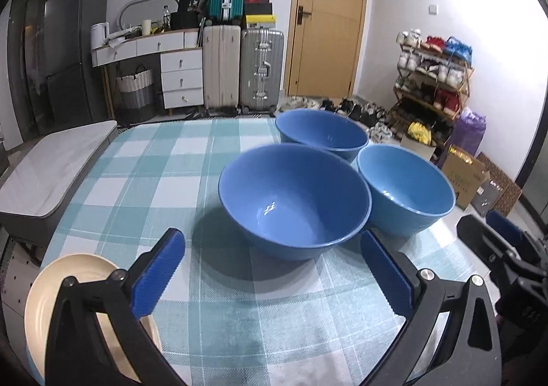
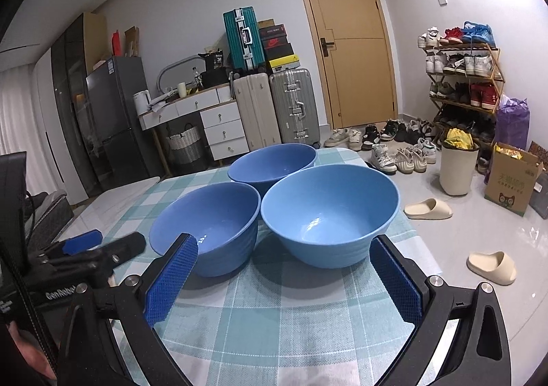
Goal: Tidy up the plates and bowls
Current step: 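Move both tools toward the three blue bowls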
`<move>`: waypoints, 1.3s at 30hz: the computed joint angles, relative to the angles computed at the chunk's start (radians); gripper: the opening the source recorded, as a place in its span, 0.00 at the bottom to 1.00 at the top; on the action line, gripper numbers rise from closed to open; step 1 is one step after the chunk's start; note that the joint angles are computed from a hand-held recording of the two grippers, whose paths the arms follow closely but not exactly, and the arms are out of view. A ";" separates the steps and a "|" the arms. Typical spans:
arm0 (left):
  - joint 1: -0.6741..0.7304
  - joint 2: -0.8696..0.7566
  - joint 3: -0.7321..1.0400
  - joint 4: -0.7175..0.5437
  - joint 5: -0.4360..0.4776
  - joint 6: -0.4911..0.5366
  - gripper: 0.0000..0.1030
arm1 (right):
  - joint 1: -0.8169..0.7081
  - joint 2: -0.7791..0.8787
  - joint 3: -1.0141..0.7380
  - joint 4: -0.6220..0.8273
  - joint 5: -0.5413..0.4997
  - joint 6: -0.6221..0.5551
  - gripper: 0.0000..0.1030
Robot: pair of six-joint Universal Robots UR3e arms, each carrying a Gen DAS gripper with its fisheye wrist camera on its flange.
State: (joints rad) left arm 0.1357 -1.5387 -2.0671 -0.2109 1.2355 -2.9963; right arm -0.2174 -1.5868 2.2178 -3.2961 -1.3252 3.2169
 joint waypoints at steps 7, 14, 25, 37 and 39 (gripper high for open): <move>-0.016 0.009 0.049 -0.134 0.055 -0.010 1.00 | 0.011 -0.003 0.005 -0.006 0.021 -0.002 0.99; 0.004 0.076 0.015 -0.174 0.054 0.001 1.00 | 0.055 -0.064 0.032 -0.008 -0.030 -0.025 0.99; 0.032 0.101 0.038 -0.167 0.065 0.025 1.00 | 0.128 -0.118 0.033 -0.023 -0.116 -0.058 0.99; -0.016 -0.298 0.547 -0.453 0.179 0.027 1.00 | 0.094 0.026 -0.035 -0.045 -0.051 -0.054 0.99; -0.015 -0.367 0.659 -0.536 0.161 0.044 1.00 | 0.082 0.054 -0.057 -0.041 -0.030 -0.046 0.99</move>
State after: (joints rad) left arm 0.1203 -1.9062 -1.4083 -0.7466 1.3962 -2.9522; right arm -0.1355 -1.5327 2.1612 -3.3368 -1.3549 3.1711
